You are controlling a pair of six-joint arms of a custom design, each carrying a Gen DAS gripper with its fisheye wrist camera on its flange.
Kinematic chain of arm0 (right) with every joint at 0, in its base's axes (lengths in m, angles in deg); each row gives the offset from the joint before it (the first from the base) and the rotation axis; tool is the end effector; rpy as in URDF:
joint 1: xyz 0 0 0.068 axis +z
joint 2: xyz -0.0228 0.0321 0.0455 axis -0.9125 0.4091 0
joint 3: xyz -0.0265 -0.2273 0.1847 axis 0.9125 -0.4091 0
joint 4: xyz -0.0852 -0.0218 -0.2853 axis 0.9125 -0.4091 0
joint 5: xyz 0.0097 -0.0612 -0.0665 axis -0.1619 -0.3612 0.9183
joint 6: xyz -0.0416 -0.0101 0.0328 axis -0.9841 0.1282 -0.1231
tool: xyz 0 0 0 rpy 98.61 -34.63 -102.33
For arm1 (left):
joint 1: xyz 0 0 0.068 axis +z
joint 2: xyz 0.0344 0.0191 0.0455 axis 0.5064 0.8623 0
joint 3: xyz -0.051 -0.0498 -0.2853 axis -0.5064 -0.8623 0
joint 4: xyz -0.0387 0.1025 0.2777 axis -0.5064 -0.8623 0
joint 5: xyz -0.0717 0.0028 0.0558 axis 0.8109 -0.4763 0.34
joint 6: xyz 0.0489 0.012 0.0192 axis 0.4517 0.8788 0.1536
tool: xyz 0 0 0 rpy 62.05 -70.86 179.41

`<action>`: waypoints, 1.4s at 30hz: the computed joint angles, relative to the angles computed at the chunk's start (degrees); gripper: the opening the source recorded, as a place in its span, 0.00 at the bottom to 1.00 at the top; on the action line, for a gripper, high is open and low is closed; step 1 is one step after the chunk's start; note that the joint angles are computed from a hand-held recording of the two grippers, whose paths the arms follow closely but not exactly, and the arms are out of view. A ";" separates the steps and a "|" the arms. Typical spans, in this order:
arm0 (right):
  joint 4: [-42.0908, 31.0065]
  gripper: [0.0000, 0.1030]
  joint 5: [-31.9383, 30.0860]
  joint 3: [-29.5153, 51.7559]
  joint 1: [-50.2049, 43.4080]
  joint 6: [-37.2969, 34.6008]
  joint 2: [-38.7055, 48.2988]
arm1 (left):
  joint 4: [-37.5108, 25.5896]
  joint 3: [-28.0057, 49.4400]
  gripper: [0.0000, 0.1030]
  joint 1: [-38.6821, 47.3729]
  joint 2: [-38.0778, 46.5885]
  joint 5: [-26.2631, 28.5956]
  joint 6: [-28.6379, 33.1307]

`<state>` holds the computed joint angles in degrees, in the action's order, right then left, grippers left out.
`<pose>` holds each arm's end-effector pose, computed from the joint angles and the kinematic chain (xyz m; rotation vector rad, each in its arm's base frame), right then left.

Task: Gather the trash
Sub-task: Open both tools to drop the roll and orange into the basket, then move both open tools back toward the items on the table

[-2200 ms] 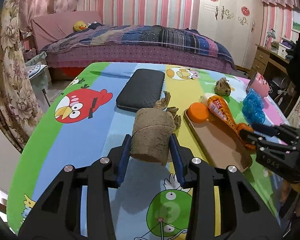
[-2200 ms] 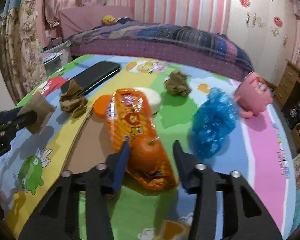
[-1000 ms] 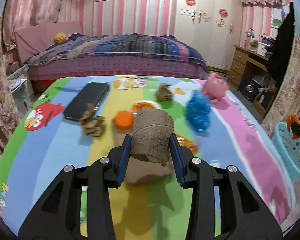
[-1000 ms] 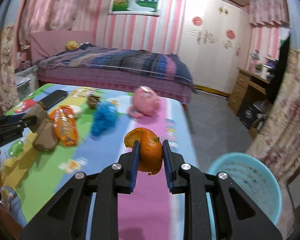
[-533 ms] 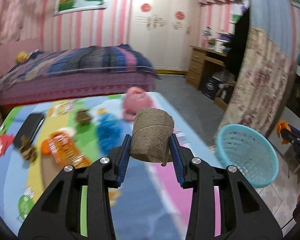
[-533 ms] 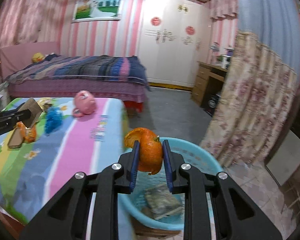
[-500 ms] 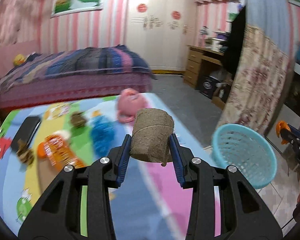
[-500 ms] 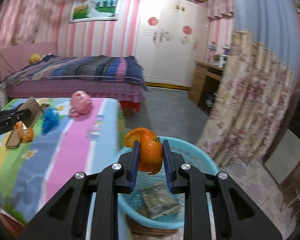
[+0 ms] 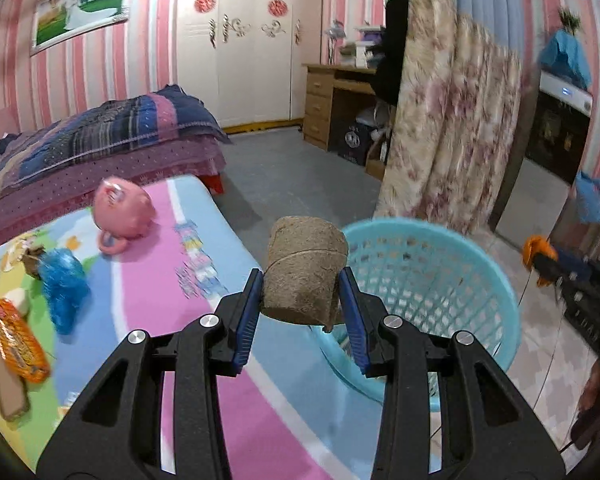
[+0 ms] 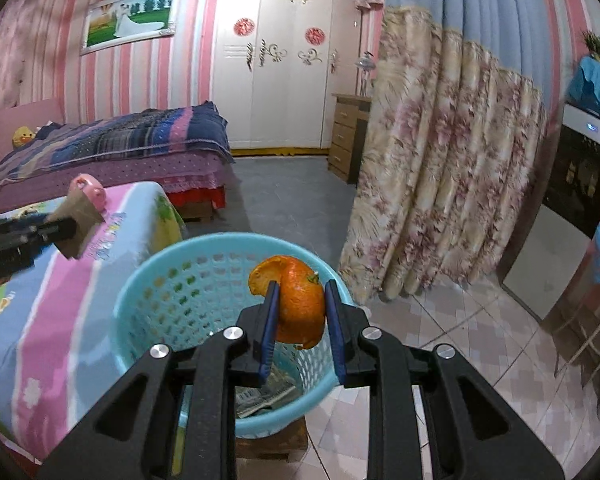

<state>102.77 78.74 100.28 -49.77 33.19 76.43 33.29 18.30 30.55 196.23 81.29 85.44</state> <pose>0.2973 0.0813 0.0312 -0.2135 2.0808 0.0486 0.3030 0.0003 0.0453 -0.0238 2.1774 -0.0264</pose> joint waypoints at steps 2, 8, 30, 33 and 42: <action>0.77 0.23 -0.64 0.50 -0.78 0.28 1.70 | -1.08 2.28 0.37 -0.65 3.51 0.69 -0.82; 1.23 0.23 -0.59 2.84 -1.01 0.79 5.92 | -1.06 6.65 0.37 -3.05 8.83 -0.93 -0.22; -3.26 0.24 0.81 10.77 1.09 3.29 11.54 | -0.76 6.24 0.90 4.94 7.71 -2.75 -0.57; -3.73 0.32 3.25 12.33 2.15 3.42 12.39 | -0.59 5.09 0.91 5.96 6.65 -2.41 -0.59; -1.13 0.89 8.56 10.96 6.90 4.43 11.18 | -1.07 1.32 0.92 11.80 2.01 1.12 -0.06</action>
<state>101.64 87.31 111.24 -42.86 37.62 87.61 32.22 19.62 42.35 198.23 82.41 85.38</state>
